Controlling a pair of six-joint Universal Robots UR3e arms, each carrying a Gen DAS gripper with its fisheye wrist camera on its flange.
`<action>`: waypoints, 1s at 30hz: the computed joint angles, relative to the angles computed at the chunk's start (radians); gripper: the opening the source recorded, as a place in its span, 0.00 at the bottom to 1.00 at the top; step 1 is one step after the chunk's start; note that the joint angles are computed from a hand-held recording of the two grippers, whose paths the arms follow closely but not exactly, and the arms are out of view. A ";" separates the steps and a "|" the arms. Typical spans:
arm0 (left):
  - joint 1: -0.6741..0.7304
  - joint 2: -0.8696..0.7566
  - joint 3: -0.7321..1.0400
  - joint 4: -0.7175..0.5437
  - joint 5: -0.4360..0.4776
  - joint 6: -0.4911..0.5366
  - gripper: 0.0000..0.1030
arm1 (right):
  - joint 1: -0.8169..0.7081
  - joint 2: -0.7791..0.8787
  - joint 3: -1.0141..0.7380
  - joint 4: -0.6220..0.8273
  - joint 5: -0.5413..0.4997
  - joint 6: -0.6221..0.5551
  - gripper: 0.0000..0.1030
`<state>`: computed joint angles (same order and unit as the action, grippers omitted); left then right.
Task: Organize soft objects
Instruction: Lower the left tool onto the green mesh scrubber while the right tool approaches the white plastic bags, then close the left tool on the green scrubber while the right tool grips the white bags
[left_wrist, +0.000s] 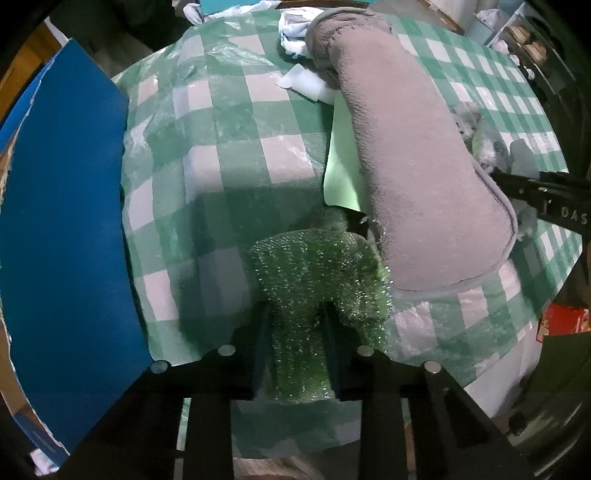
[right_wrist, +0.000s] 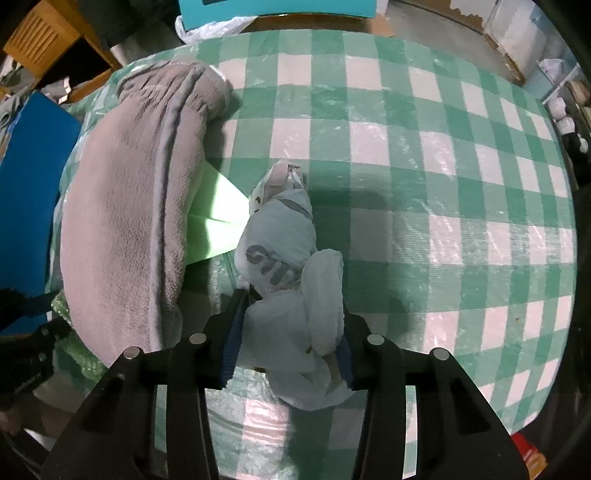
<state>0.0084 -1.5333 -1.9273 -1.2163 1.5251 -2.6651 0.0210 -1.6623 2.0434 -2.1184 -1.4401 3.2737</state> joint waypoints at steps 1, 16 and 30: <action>0.010 0.000 0.000 -0.001 -0.005 0.001 0.22 | 0.007 -0.002 -0.009 0.006 0.000 0.011 0.39; 0.129 0.017 0.006 0.017 -0.019 0.053 0.21 | -0.020 -0.177 0.038 0.065 0.022 -0.008 0.34; 0.154 -0.031 0.191 -0.093 -0.076 0.083 0.22 | -0.016 -0.270 -0.016 0.138 0.033 -0.009 0.33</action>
<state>0.1621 -1.5648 -1.7362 -1.3095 1.4495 -2.5817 0.0053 -1.9325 2.0278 -1.9807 -1.4075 3.2644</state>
